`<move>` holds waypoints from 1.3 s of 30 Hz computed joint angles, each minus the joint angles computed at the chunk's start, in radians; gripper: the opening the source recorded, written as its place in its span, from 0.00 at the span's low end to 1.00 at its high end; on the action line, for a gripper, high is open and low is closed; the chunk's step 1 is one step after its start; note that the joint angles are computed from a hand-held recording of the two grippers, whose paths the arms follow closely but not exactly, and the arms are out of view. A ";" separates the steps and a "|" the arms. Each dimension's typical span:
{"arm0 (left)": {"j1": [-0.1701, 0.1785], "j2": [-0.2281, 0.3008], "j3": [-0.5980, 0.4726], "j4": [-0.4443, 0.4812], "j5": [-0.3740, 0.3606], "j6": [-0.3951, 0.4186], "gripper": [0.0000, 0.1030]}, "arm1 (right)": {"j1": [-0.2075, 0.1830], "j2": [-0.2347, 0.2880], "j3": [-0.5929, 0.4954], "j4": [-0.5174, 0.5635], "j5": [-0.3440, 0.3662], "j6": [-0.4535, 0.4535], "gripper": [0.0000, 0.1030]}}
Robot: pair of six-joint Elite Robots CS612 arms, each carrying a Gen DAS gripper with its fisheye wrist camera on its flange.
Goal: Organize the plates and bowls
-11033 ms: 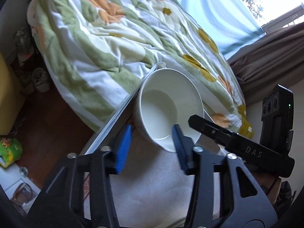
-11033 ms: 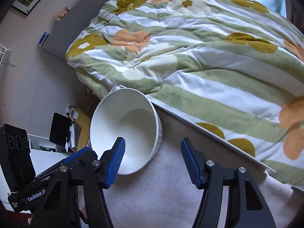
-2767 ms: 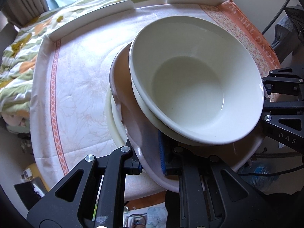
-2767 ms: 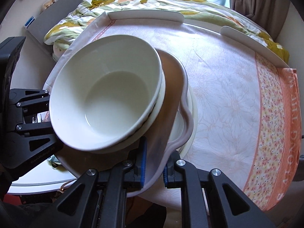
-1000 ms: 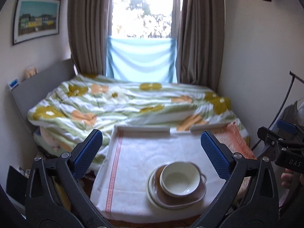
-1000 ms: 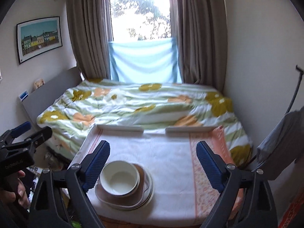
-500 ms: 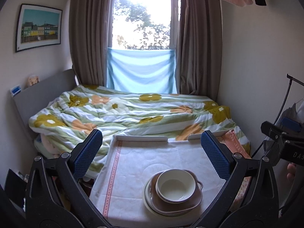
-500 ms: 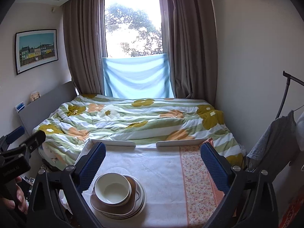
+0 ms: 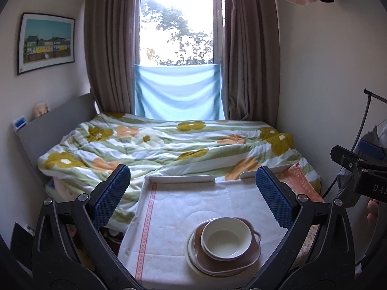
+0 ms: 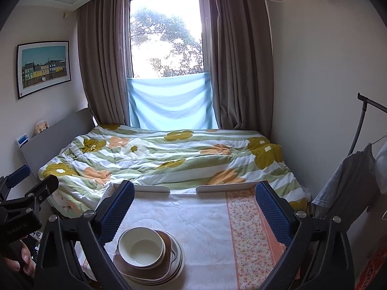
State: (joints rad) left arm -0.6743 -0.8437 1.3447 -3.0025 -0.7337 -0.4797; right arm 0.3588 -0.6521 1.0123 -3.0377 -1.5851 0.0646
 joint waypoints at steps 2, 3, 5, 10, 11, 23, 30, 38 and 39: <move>0.000 0.001 -0.001 0.001 0.001 0.003 1.00 | 0.000 0.001 -0.003 0.003 -0.004 0.001 0.96; -0.001 0.001 -0.002 0.000 0.002 0.005 1.00 | 0.000 0.001 -0.002 0.002 -0.004 0.002 0.96; -0.001 0.002 -0.005 0.003 0.004 0.006 1.00 | 0.000 0.001 -0.002 0.002 -0.004 0.000 0.96; -0.002 0.003 -0.008 0.007 0.008 0.009 1.00 | -0.002 0.000 0.000 0.005 0.002 0.000 0.96; -0.002 0.004 -0.009 0.007 0.010 0.008 1.00 | -0.001 0.000 -0.001 0.006 0.002 0.000 0.96; -0.004 0.004 -0.008 0.004 0.015 0.011 1.00 | -0.001 -0.003 0.004 -0.002 -0.002 0.004 0.96; -0.003 0.002 -0.005 -0.001 0.013 0.015 1.00 | -0.003 -0.005 0.008 -0.006 0.000 0.007 0.97; -0.004 0.001 -0.005 0.001 0.016 0.017 1.00 | -0.004 -0.007 0.008 -0.008 -0.010 0.013 0.99; -0.004 0.001 -0.005 0.001 0.016 0.017 1.00 | -0.004 -0.008 0.009 -0.007 -0.010 0.012 0.99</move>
